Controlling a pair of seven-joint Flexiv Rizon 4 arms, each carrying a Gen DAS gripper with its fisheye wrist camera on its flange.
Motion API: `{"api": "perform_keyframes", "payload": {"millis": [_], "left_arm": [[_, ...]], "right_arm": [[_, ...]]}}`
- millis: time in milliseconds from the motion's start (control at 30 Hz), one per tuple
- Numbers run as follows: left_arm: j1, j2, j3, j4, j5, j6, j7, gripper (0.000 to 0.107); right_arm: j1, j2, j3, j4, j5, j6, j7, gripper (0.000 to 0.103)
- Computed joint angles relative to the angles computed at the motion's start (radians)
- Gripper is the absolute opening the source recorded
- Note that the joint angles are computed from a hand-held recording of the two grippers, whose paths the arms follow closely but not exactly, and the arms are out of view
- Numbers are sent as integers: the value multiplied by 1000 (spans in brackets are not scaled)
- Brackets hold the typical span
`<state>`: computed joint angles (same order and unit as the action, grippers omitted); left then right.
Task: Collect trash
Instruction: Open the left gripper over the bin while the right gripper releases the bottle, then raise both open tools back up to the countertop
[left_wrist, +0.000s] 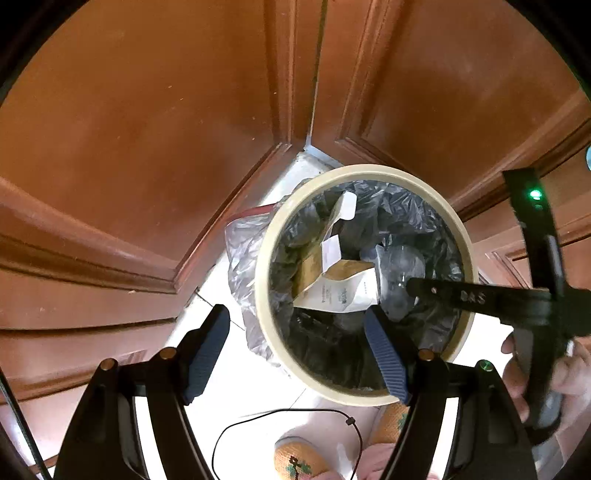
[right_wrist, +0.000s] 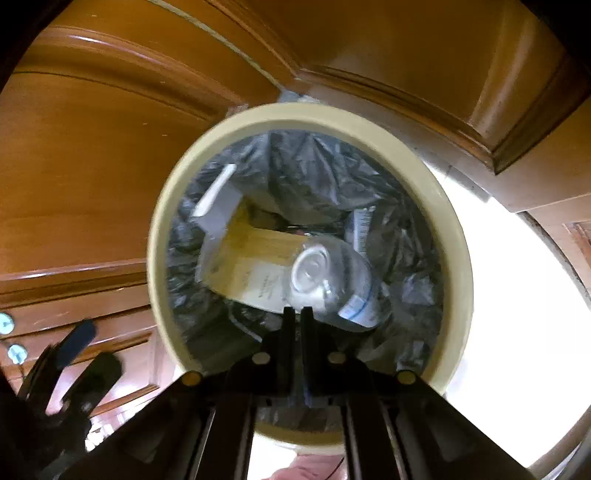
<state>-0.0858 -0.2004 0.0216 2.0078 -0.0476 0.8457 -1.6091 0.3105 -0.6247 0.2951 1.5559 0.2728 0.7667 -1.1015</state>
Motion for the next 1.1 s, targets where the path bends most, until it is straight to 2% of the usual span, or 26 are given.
{"api": "perform_keyframes", "payload": {"millis": [167,300,533,667,800,933,1100], "left_arm": [[2,5,2,14,-6,14,-3,74],[6,26,5,17,-3,13,-2,74],[9,89,2,-27,10,-89,-18,74],[13,149,-7,-100,-20,-221,-21,74],[14,202,-21,-208,-33,-362,-25,74],[10,239,-41,-368,-36,-523,-16,82],[5,237,-67,-611,-66,-715,11,89]], "right_arm": [[23,-22,-33,7,-40,13,66,3],[21,-33,-30,1,-61,16,78,2],[7,80,-1,37,-47,-15,65,2],[-7,231,16,63,3,-88,59,2],[-1,396,-7,58,22,-199,82,3],[19,534,-44,-17,-6,-351,136,3],[42,631,-82,-172,-72,-496,224,3]]}}
